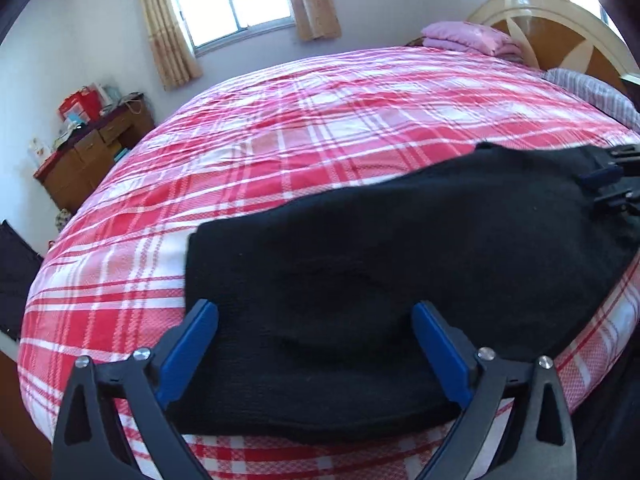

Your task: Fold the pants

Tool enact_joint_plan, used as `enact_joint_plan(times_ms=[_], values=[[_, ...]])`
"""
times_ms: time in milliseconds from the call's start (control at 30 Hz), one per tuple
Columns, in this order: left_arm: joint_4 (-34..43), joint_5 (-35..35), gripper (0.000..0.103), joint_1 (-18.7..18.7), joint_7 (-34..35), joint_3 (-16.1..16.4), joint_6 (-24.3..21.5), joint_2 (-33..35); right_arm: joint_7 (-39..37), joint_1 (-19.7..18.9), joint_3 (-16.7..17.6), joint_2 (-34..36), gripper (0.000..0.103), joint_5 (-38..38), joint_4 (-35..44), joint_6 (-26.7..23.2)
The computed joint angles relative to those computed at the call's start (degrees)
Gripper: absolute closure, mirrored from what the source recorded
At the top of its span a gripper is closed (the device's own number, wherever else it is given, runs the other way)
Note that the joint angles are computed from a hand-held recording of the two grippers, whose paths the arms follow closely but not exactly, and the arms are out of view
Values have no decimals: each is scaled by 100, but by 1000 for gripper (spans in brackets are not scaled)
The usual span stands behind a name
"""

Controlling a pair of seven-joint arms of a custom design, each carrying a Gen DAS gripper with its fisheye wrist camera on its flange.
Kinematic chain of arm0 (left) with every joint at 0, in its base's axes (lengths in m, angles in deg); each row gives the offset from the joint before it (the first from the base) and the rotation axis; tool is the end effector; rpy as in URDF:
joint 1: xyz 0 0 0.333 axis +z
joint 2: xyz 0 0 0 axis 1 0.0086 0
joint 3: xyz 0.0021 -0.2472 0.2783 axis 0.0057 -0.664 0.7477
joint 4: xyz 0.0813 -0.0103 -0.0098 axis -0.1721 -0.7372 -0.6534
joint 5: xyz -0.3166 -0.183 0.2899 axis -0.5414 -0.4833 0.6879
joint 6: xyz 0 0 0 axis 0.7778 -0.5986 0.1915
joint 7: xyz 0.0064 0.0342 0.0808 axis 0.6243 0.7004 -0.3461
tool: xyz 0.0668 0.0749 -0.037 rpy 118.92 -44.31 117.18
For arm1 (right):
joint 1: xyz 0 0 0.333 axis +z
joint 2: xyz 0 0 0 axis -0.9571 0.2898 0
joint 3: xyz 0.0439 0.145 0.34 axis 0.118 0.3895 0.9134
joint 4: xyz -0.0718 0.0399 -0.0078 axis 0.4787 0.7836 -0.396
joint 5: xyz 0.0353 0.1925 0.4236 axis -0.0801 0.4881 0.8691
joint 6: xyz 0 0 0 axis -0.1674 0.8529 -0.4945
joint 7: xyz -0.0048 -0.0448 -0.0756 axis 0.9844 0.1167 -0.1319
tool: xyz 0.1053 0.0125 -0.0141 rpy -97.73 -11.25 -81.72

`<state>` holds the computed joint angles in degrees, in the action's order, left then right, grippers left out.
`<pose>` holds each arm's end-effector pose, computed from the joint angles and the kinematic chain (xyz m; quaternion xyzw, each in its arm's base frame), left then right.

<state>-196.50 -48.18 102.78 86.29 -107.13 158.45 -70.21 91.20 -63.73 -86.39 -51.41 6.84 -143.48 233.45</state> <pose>0.3939 -0.1413 0.3903 -0.5638 0.7277 -0.2412 0.3074 0.4285 -0.0179 0.4004 -0.8338 0.4464 -0.1112 0.3052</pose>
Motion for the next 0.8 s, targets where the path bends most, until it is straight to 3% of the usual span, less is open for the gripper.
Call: enact_joint_plan(times_ms=[67,133,200,233,300,433,533,567,667,733,800], values=[[13,-20,3,-31,-39,-25,10,-18,-78,-95,-372,-80,53,270,81,-302],[46,-63,3,-208,51,91,-71,96,211,-430,-339,35,50,150,163,-344],[141,272,0,162,-284,-335,-117,148,739,-857,-200,286,50,-215,217,74],[146,233,0,248,-358,-464,-127,103,608,-872,-405,305,50,-62,281,-100],[219,86,0,-69,-317,-238,-422,103,609,-1046,-621,258,50,19,414,-543],[403,272,0,-417,-531,-128,-459,7,420,-1465,-755,-209,50,93,301,-63],[641,217,0,-1151,-319,285,-299,265,388,-1724,-1289,-199,50,288,588,-412],[790,152,0,-1471,-193,422,-261,458,373,-1857,-1523,-68,50,397,769,-602],[1138,149,0,-1768,-37,377,-244,873,333,-2208,-1830,424,50,783,1187,-752],[1394,275,0,-1749,-70,129,-254,1180,415,-2433,-1915,751,50,893,1439,-941],[1634,200,0,-2091,7,255,-304,1577,703,-2704,-1847,1281,50,774,1755,-810]])
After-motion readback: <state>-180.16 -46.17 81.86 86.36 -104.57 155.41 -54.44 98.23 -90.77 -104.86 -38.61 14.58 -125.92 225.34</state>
